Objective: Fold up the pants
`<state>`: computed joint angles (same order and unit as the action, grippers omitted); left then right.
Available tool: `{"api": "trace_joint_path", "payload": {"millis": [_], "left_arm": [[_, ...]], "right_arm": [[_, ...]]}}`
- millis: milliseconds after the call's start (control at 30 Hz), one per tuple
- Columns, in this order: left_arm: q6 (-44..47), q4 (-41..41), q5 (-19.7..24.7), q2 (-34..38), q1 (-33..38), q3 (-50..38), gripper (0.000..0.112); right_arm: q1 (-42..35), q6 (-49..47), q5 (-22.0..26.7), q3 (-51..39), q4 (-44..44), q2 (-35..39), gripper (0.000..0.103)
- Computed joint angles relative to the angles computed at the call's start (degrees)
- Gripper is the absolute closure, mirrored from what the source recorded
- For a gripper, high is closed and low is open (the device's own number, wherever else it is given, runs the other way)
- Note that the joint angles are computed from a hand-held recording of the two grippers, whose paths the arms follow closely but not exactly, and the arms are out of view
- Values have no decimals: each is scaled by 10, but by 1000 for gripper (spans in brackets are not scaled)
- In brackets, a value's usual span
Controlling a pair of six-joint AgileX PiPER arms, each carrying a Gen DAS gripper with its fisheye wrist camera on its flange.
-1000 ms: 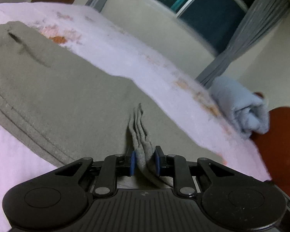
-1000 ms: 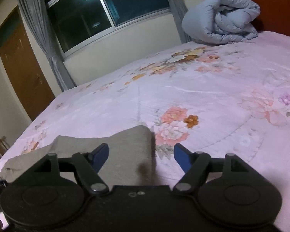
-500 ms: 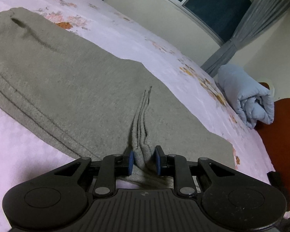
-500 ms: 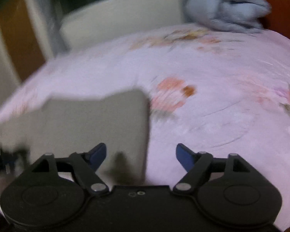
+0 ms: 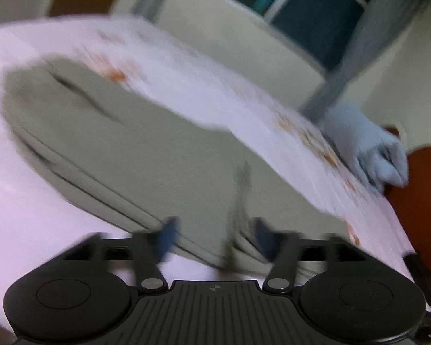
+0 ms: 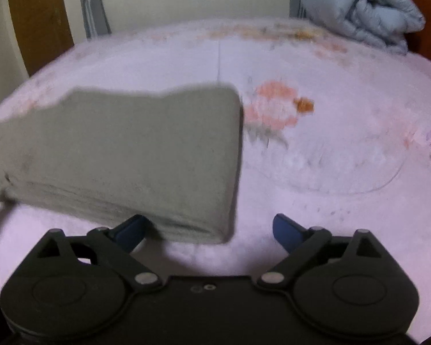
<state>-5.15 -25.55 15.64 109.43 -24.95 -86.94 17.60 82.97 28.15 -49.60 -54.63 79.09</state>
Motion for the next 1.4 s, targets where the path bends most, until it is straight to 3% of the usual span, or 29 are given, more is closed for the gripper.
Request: {"api": "trace_joint_path", "payload": {"millis": [33, 100, 200, 267, 333, 467, 600, 800, 867, 900, 933, 1033, 1133, 1267, 1333, 1400], "left_arm": [[-8, 4, -31, -22, 14, 32, 21], [36, -56, -49, -37, 49, 56, 21], [176, -227, -35, -20, 118, 51, 21], [201, -285, -5, 14, 161, 23, 27], [176, -276, 24, 48, 187, -11, 35], [230, -361, 59, 107, 218, -59, 36], [252, -396, 93, 169, 235, -135, 36], [275, -378, 99, 232, 231, -219, 36], [258, -333, 82, 231, 221, -222, 44], [276, -331, 62, 222, 217, -201, 77], [296, -352, 66, 220, 222, -194, 83], [416, -465, 78, 208, 238, -165, 91], [461, -481, 71, 189, 235, -150, 93], [448, -464, 89, 179, 240, -160, 94], [464, -478, 102, 174, 246, -157, 94], [477, -487, 109, 163, 250, -149, 94]], "right_arm": [[4, 48, -4, 10, -42, -17, 14], [12, 118, 3, 21, -105, -41, 13], [2, 206, -10, 31, -173, -57, 13], [8, 243, -8, 31, -204, -56, 13], [21, 231, 5, 17, -197, -44, 13], [52, 241, 27, -3, -211, -18, 13], [73, 244, 46, -35, -191, 12, 13], [98, 239, 57, -123, -166, 98, 13], [106, 215, 59, -167, -132, 135, 13], [110, 208, 57, -183, -124, 150, 13], [118, 198, 58, -204, -117, 168, 13], [134, 128, 61, -265, -69, 214, 13], [150, 68, 77, -316, -33, 251, 13], [167, 3, 98, -372, -3, 287, 12], [171, -103, 147, -439, 70, 340, 6], [184, -133, 182, -469, 63, 373, 6]]}}
